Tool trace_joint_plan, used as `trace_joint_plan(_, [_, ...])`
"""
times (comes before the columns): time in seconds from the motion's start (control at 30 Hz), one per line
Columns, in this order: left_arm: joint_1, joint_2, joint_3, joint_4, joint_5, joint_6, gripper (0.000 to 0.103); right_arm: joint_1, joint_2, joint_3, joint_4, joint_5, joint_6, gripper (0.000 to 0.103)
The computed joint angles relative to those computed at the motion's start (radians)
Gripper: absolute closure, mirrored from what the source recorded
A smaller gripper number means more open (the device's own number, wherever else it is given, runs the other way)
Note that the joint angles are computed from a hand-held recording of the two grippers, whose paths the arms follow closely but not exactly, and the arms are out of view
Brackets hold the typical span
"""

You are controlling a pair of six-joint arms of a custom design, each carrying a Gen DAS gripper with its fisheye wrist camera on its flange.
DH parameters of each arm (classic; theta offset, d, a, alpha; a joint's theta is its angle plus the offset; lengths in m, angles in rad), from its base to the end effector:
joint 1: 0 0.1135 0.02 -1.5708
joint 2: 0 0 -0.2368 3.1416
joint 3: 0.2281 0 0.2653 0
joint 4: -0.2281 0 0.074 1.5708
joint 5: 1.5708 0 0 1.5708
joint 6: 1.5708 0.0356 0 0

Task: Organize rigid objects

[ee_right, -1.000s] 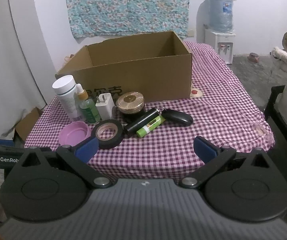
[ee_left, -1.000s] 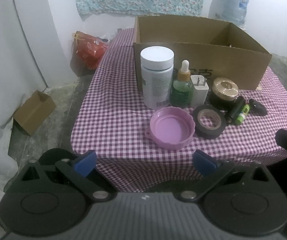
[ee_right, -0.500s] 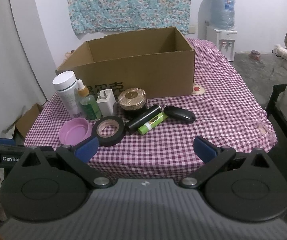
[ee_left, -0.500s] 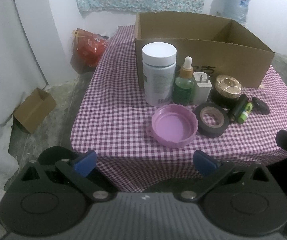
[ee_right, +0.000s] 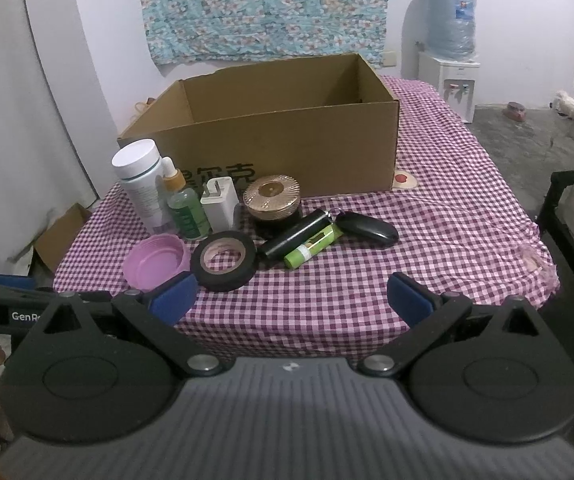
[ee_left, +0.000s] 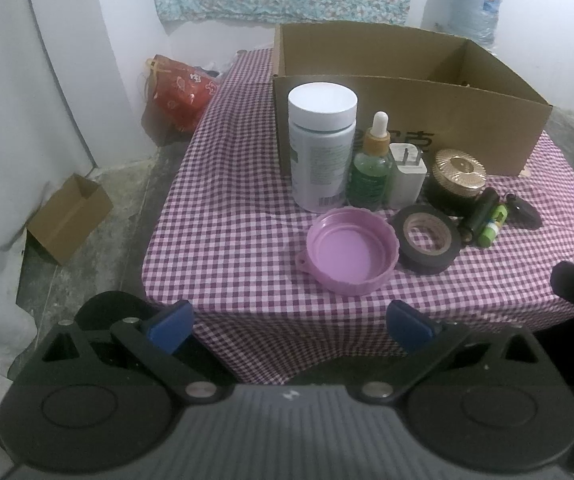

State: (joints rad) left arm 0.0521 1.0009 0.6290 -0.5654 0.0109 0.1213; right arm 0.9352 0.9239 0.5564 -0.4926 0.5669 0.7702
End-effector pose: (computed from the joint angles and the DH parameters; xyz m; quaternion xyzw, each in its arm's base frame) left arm 0.2194 0.0111 0.1865 0.0346 0.9496 0.0218 0.3108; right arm 0.1388 0.1559 0.1867 0.0228 0.9051 0.0790 0.4172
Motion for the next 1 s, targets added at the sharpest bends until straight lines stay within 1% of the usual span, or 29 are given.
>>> trace_joint_plan(0.57, [0.013,0.019,0.004,0.009,0.001,0.009,0.0,-0.018,0.016,0.0,0.028,-0.034,-0.02,0.001])
trace_joint_plan(1.0, [-0.012,0.076,0.033,0.018,-0.022,-0.007,0.0,-0.043,0.037,0.003,0.051,-0.057,-0.027,0.001])
